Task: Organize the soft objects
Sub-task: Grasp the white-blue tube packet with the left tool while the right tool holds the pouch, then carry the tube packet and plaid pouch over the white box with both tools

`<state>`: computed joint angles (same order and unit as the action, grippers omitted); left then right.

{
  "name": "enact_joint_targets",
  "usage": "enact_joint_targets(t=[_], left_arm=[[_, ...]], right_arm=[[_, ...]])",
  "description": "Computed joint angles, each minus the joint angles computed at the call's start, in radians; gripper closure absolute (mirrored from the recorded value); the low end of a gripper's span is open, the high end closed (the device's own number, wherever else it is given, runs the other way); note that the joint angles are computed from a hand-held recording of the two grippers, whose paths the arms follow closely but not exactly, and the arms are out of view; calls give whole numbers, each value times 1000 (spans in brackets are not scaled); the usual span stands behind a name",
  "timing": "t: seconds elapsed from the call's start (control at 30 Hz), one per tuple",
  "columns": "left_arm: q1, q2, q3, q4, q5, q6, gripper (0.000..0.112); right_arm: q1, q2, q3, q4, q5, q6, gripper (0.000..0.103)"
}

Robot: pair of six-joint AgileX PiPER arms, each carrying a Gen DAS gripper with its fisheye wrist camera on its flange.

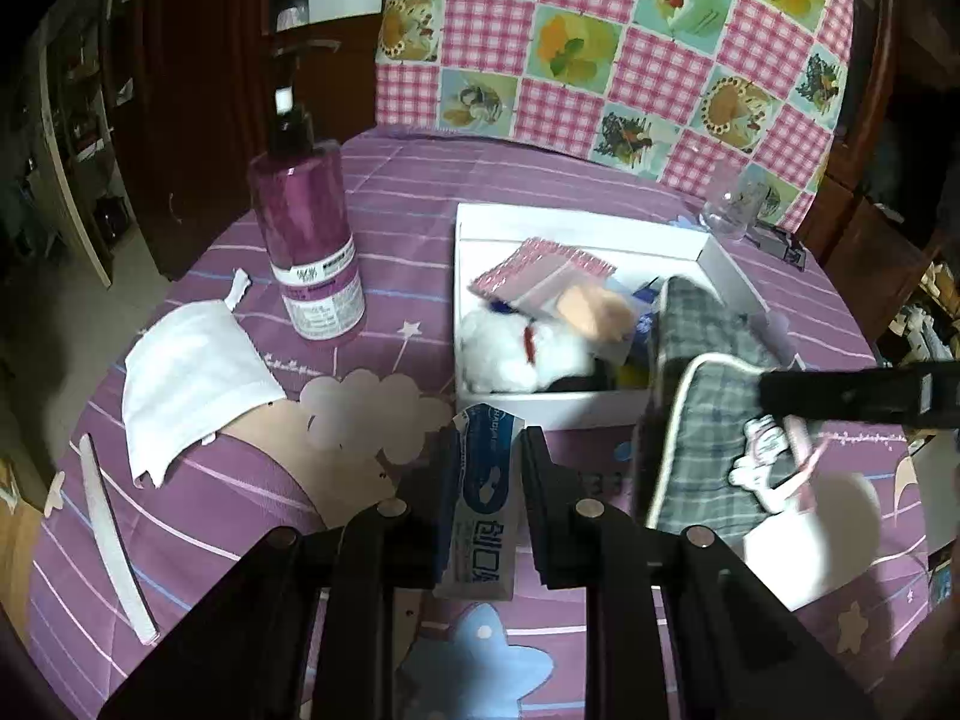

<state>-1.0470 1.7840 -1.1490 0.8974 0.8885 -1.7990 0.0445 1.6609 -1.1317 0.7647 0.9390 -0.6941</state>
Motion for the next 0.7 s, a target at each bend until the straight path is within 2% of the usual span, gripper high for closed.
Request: enact_joint_targets(t=[0.3,0.47,0.7], left_arm=[[-16,69,-180,-4,118,114,93],[18,105,-239,28,108,126,93],[106,153,-349,10,41,232,93]], right_arm=[[-116,68,-7,197,33,-124,81],[-186,95,19,366,14,-193,80],[-264,131,39,581,12,-302,80]])
